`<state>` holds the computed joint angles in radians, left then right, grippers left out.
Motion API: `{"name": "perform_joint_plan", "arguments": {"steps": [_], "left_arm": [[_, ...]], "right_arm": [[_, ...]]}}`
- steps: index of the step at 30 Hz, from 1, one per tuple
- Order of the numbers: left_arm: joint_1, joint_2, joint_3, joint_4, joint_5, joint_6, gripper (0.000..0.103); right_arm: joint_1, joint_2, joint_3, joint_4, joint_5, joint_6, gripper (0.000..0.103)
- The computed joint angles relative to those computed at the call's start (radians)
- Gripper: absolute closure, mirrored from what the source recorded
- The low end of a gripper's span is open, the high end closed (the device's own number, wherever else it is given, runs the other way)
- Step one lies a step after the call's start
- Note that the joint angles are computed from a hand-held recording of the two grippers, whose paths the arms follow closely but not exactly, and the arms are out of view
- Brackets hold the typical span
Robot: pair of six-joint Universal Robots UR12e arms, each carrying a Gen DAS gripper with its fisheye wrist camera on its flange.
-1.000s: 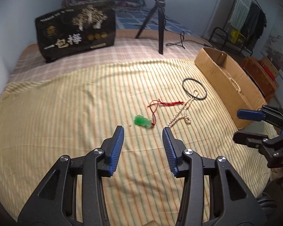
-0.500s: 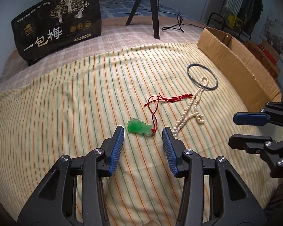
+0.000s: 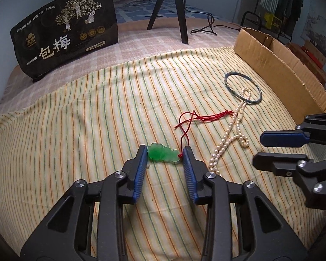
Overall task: Organize jewelry
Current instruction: 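Close left tool on the jade pendant while right tool grips the pearl strand, then lift and carry the jade pendant with left tool while right tool carries the pearl strand into the box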
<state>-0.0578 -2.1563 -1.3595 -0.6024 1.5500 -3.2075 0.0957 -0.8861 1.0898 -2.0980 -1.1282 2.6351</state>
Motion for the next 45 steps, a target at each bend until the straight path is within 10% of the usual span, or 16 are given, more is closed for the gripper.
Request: {"name": "perform_joint_plan", "arguments": {"steps": [11, 14, 45], "left_arm": [[0.004, -0.001, -0.005, 0.020, -0.010, -0.010, 0.070], [0.004, 0.000, -0.007, 0.022, -0.004, -0.018, 0.071], [0.006, 0.137, -0.114, 0.142, 0.035, -0.094, 0.071]], "right_arm": [[0.030, 0.022, -0.010, -0.044, -0.101, -0.002, 0.077], [0.036, 0.025, -0.012, -0.061, -0.128, -0.008, 0.093], [-0.042, -0.127, 0.113, -0.126, 0.122, 0.033, 0.100]]}}
